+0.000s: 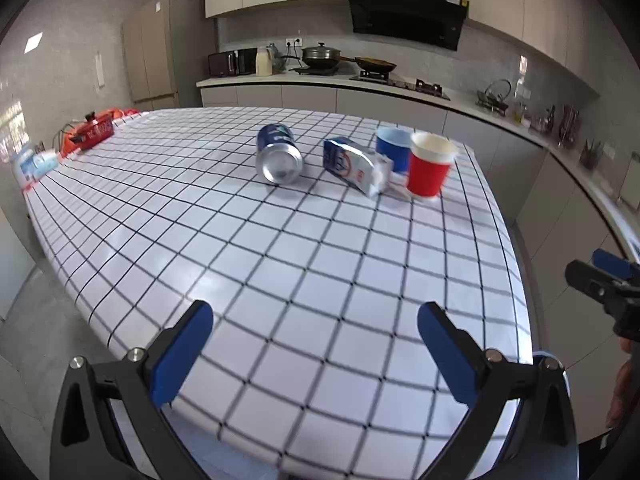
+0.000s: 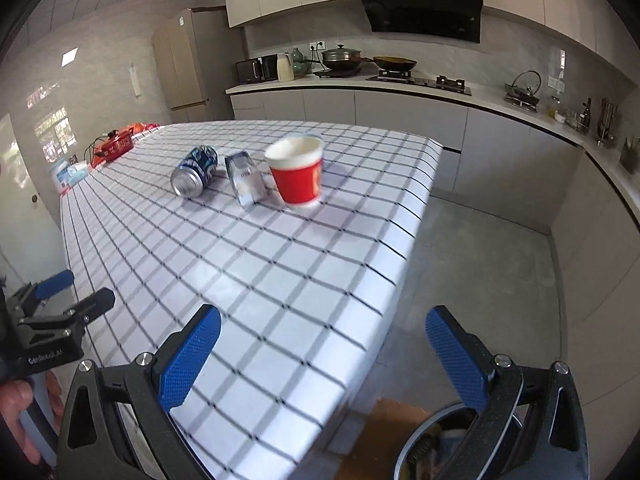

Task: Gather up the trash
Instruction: 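Move both tools back toward the can, carton and cups on the island, then grasp the red paper cup with the right tool while the left grasps the blue Pepsi can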

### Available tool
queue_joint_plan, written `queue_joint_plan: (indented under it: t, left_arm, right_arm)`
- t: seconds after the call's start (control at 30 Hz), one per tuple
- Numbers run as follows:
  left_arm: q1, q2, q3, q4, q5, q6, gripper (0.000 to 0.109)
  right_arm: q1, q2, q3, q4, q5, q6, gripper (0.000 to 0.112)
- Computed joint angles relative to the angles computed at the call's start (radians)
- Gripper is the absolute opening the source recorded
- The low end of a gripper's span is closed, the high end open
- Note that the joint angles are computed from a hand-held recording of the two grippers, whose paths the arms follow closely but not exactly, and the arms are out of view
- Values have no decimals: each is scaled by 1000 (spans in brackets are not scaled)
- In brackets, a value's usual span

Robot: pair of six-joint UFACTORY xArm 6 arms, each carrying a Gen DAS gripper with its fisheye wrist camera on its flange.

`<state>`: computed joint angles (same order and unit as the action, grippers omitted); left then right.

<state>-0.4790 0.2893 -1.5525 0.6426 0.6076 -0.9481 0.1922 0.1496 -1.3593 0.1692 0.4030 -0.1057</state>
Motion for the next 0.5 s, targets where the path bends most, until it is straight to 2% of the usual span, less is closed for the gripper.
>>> queue_joint_plan:
  t: [0.3,0.5]
  left_arm:
    - [84,126,-152,-123,-36,163,102]
    - [113,278,-363,-226,-2,299,102]
  right_arm:
    - [37,241,-322,-89,73,123,103]
    - [41,429,-595,-125,173,173,98]
